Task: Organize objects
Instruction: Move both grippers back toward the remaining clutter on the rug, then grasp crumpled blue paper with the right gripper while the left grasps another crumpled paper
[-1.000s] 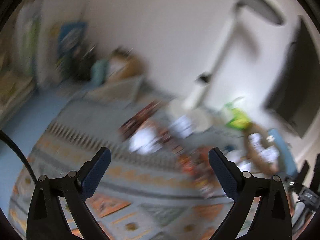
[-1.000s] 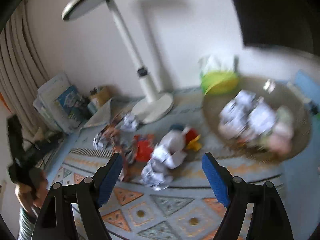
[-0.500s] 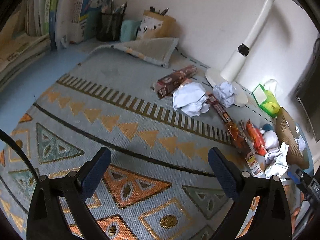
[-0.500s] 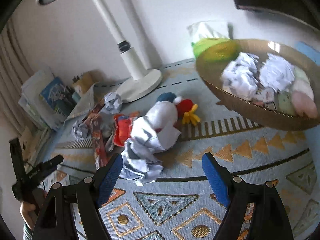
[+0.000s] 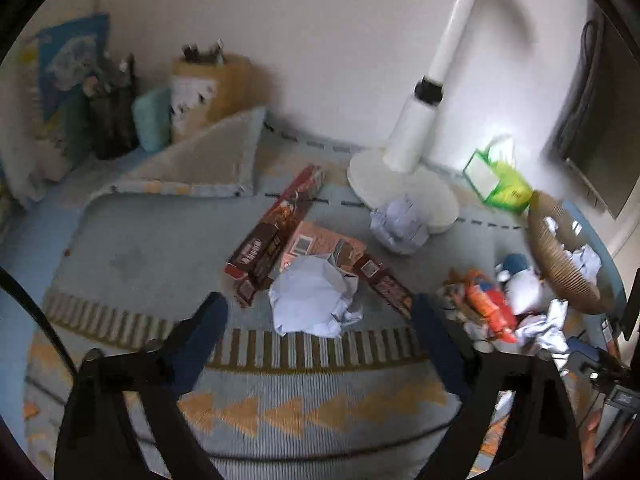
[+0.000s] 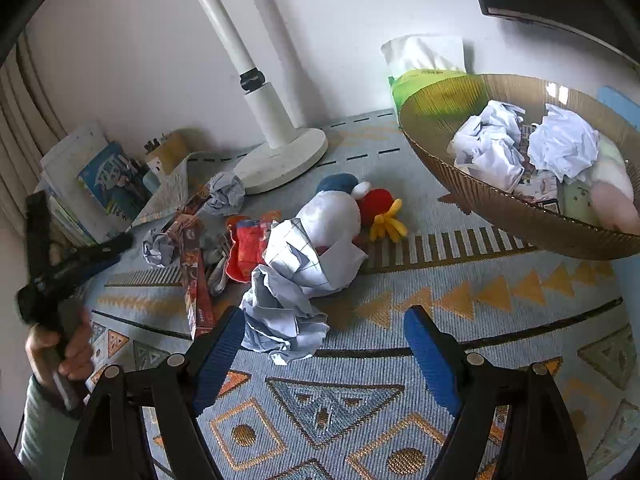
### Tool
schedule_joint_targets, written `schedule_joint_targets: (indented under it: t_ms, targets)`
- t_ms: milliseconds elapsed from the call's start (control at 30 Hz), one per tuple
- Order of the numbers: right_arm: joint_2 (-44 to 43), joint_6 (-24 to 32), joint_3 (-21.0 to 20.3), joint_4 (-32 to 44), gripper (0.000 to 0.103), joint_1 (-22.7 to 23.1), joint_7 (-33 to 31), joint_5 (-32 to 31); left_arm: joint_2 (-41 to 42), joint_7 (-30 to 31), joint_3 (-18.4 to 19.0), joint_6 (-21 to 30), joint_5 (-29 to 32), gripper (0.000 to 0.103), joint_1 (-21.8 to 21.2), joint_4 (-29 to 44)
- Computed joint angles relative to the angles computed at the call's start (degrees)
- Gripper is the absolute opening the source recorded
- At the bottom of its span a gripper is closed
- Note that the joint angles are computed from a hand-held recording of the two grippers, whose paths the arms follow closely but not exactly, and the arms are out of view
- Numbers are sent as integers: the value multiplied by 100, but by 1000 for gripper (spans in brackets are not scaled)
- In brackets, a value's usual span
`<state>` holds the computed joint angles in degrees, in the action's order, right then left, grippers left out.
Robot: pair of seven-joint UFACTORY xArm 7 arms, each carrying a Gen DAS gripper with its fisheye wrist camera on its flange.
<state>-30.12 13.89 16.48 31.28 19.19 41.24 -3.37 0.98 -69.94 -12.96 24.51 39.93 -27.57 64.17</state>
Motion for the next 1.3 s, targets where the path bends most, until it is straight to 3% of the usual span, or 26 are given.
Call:
schedule_joint_targets:
  t_ms: [167, 367, 500, 567, 667, 733, 767, 867, 967, 1133, 1233, 1300]
  targets:
    - [74, 101, -9, 55, 81, 14, -6, 2, 272, -191, 129, -378, 172, 78, -8, 96]
    - [262, 386, 296, 243, 81, -189, 164, -332, 393, 269, 253, -848, -327, 49, -30, 27]
    - [332, 662, 485, 440, 81, -319, 393, -694, 367, 14, 360, -872, -58, 48, -139, 7]
    - [478, 628, 183, 504, 81, 7, 193, -438, 308, -422, 404, -766, 353, 48, -189, -4]
    - [921, 124, -515, 545, 88, 774, -201, 579, 199, -852, 383, -827, 736, 48, -124, -100]
    - [936, 56, -299, 604, 88, 564, -166, 589, 173, -825, 324, -839, 716, 48, -65, -124]
    - [1014, 152, -25, 752, 88, 298, 82, 238, 167, -829, 299, -818, 744, 48, -51, -119]
    - [1166, 635, 276, 1043, 84, 89, 381, -241, 157, -870, 236, -718, 908, 48, -44, -84]
    - [1040, 656, 178, 941, 82, 245, 448, -247, 141, -864, 198, -667, 957, 48, -34, -80]
    - [857, -79, -417, 481, 80, 722, 73, 609, 147, -870, 186, -695, 926, 48, -7, -88]
    - [910, -139, -267, 515, 80, 558, 94, 555, 152, -806, 197, -781, 802, 48, 25, -123]
    - [917, 89, 57, 640, 77, 245, 334, 209, 160, -725, 205, -852, 665, 48, 48, -149]
